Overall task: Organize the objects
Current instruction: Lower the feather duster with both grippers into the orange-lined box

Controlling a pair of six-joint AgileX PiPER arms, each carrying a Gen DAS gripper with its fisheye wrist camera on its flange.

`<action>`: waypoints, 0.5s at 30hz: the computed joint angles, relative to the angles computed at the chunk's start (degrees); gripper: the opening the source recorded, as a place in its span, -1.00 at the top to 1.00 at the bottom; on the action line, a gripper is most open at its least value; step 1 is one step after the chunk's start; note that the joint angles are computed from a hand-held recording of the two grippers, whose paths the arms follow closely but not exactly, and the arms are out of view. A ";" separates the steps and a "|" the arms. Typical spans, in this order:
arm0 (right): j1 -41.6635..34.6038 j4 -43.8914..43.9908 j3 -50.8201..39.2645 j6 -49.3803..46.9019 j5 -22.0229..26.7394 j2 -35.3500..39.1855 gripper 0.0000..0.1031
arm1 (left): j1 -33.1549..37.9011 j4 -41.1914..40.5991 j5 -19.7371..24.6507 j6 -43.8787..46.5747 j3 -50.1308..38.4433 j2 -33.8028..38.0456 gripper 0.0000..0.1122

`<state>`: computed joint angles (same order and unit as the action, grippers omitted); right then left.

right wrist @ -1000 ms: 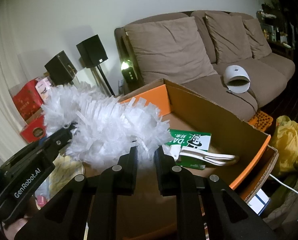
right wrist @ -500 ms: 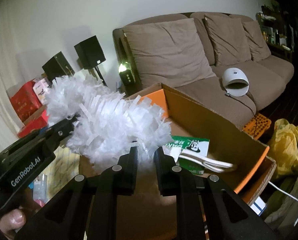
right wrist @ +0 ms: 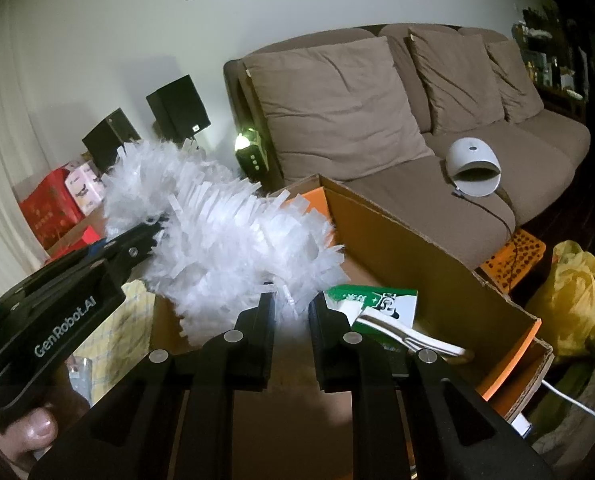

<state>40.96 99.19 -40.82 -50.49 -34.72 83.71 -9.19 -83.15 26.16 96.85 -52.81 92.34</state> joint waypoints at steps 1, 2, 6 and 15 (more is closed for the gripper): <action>-0.07 0.05 -0.13 -0.03 0.12 0.16 0.71 | -0.07 0.41 -0.09 -0.44 -0.30 0.21 0.73; -0.09 0.12 -0.28 -0.13 0.22 0.39 0.71 | -0.06 0.85 -0.10 -0.91 -0.54 0.43 0.73; -0.22 0.63 -1.22 -0.68 0.48 1.54 0.71 | -0.11 0.94 -0.60 -0.74 -0.93 1.19 0.73; -0.83 -0.25 -1.74 0.45 1.97 3.43 0.71 | -0.22 -0.39 -1.82 1.24 0.16 1.81 0.73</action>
<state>40.13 98.94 -42.56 -50.04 -32.74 87.15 -9.41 -83.54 24.33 98.10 -52.65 94.16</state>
